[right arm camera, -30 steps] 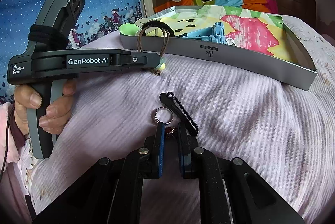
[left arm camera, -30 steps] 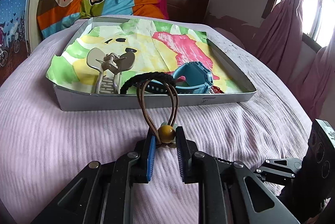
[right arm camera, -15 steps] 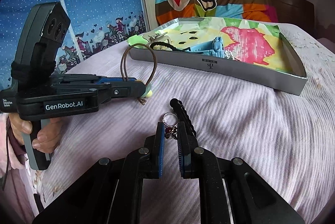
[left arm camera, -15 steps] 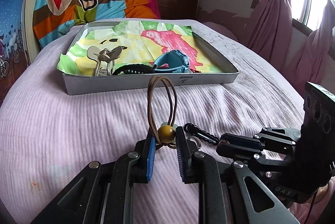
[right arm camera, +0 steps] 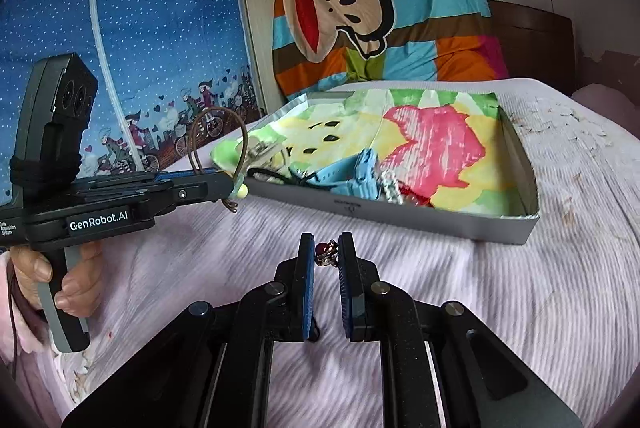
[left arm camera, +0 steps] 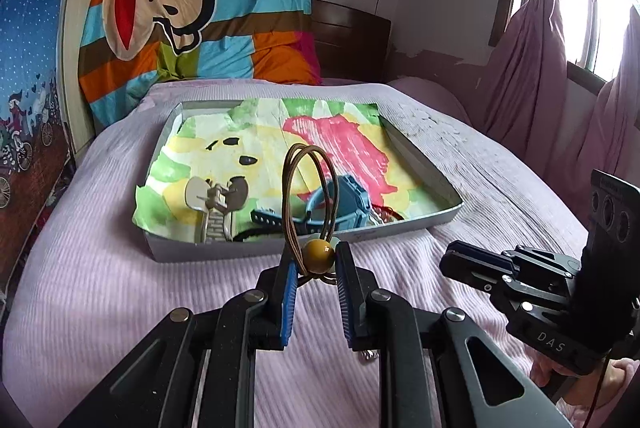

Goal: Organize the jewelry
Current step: 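Carry hair tie and gold earring into the tray and open both tools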

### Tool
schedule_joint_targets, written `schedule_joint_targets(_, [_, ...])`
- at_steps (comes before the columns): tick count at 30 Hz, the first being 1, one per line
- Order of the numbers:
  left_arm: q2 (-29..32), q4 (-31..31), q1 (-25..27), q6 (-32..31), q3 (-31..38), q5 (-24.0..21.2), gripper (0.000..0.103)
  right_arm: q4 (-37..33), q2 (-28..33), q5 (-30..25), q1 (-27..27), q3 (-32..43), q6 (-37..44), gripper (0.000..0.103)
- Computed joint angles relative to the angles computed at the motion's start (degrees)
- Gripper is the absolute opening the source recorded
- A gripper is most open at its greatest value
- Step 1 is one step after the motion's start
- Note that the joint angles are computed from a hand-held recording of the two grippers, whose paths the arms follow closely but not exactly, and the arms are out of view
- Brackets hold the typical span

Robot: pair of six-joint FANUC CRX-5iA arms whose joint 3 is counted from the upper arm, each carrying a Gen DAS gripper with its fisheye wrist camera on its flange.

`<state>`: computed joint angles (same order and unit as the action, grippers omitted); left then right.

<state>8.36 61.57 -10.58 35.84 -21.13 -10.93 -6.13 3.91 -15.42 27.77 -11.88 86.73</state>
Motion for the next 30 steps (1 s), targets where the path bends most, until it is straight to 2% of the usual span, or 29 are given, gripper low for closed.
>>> schedule_joint_targets(2, [1.71,-4.65,1.02,5.57,3.09,-1.15,0.018,3.06,1.54,0.2,-0.57,1.59,-3.33,0.011])
schedule_joint_targets(5, [5.28,-20.73,3.64,22.6,11.15,-6.05,0.018,8.15,4.49,-0.84,-1.09,4.63,-8.31,0.011])
schedule_joint_targets(8, [8.51,-31.55,4.7,34.74,18.35,-10.3,0.018,9.04,7.59,-2.83,-2.02,8.59,-10.87,0.011])
schedule_joint_targets(10, [10.16,-34.24,5.06,38.41,21.27,-12.31,0.018,8.83,9.49,-4.21,-2.62,10.81,-12.23,0.011])
schedule_joint_targets(12, [12.21,-40.47,5.19,44.98,25.82,-15.85,0.018,9.05,11.16,-5.28,-2.97,12.36,-13.75,0.011])
schedule_joint_targets(15, [14.66,-46.9,4.85,50.43,30.99,-20.43,0.018,7.07,13.64,-7.6,-3.77,15.22,-14.39,0.011])
schedule_joint_targets(20, [17.14,-48.49,4.78,52.3,34.71,-25.07,0.018,5.16,16.62,-10.84,-4.47,18.56,-14.11,0.011])
schedule_joint_targets(23, [16.72,-45.56,4.96,49.81,32.73,-23.34,0.018,3.43,17.91,-12.93,-4.84,20.52,-12.57,0.011])
schedule_joint_targets(30, [16.36,-43.97,5.13,48.25,31.34,-22.1,0.018,4.57,18.22,-12.69,-4.34,20.39,-11.94,0.011])
